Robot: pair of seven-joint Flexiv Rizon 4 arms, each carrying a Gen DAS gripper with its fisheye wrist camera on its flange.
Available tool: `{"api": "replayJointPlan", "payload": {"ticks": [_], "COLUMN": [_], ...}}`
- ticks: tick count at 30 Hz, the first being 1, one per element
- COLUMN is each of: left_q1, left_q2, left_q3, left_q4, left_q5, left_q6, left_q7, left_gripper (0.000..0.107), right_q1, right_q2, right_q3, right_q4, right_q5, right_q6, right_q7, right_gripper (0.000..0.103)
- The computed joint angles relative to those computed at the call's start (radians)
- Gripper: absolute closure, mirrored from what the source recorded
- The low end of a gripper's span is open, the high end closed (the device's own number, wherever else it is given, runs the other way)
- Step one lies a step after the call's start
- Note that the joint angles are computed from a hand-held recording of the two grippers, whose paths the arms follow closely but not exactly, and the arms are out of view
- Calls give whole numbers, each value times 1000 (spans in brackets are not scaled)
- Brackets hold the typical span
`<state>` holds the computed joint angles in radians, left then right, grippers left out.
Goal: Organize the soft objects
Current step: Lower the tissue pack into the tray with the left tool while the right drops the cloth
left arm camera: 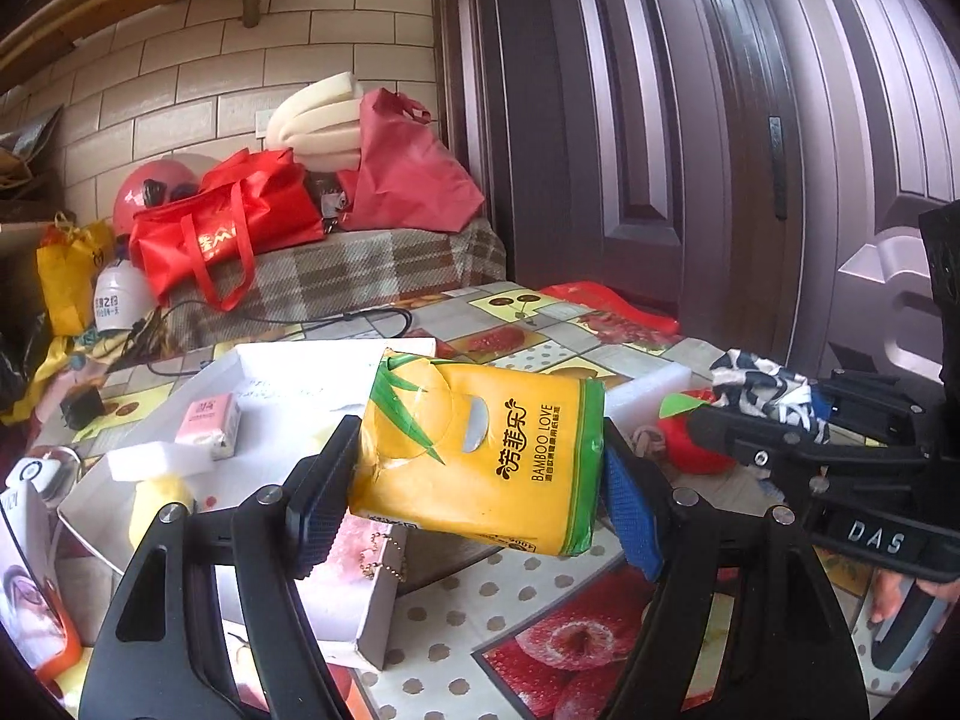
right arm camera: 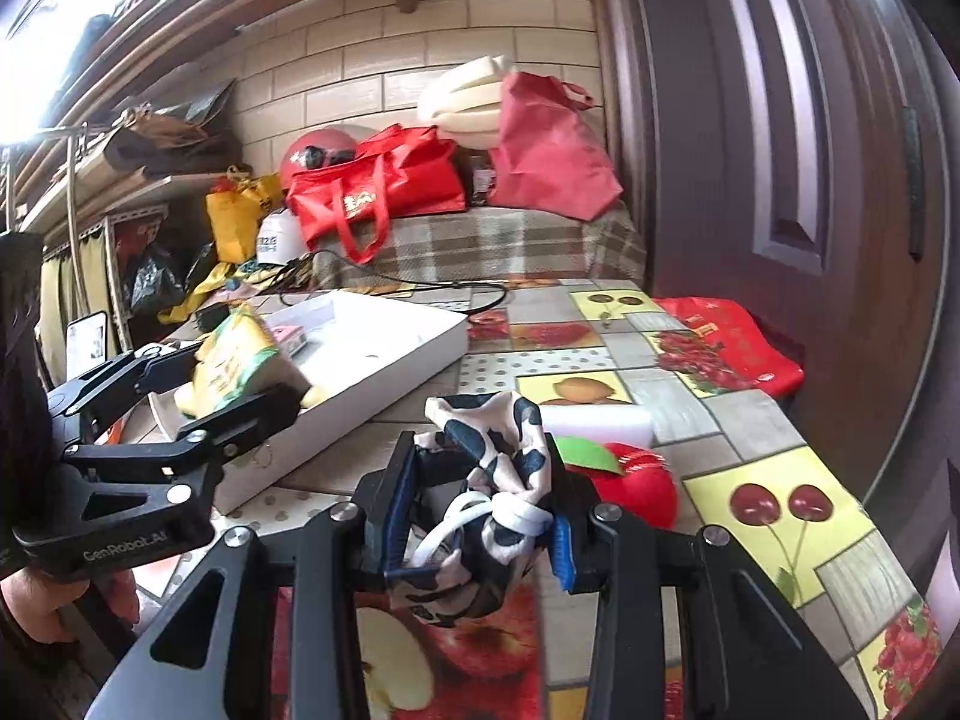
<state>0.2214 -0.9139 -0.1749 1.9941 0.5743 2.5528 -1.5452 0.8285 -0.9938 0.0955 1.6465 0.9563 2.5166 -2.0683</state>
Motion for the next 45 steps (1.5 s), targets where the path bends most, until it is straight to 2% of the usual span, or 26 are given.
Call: {"api": "replayJointPlan", "payload": {"ticks": [8, 16, 25, 31, 35, 40, 45], "left_q1": [4, 95, 157, 185, 170, 156, 167], "left_q2": [-2, 3, -6, -11, -6, -13, -13], "left_q3": [15, 30, 58, 43, 48, 47, 30], "left_q4": [8, 7, -22, -48, -52, -68, -79], "left_q5": [-19, 3, -83, -112, -145, -177, -177], "left_q6": [28, 16, -11, -75, -107, -114, -147], "left_q7": [3, -58, -99, -132, -118, -97, -98], "left_gripper": [31, 31, 31, 31, 31, 31, 31], "right_q1": [11, 21, 59, 87, 135, 234, 301], "right_q2": [-5, -8, -24, -37, -54, -94, -133], "right_q3": [-10, -28, -85, -128, -193, -347, -470], "right_q4": [-39, -75, -158, -211, -248, -323, -364], "right_q5": [7, 7, 26, 25, 29, 106, 174], "right_q6": [-49, -111, -220, -299, -365, -469, -515], "right_q7": [-32, -49, -75, -73, -56, -57, -9], "right_gripper": [66, 66, 66, 66, 66, 66, 66]}}
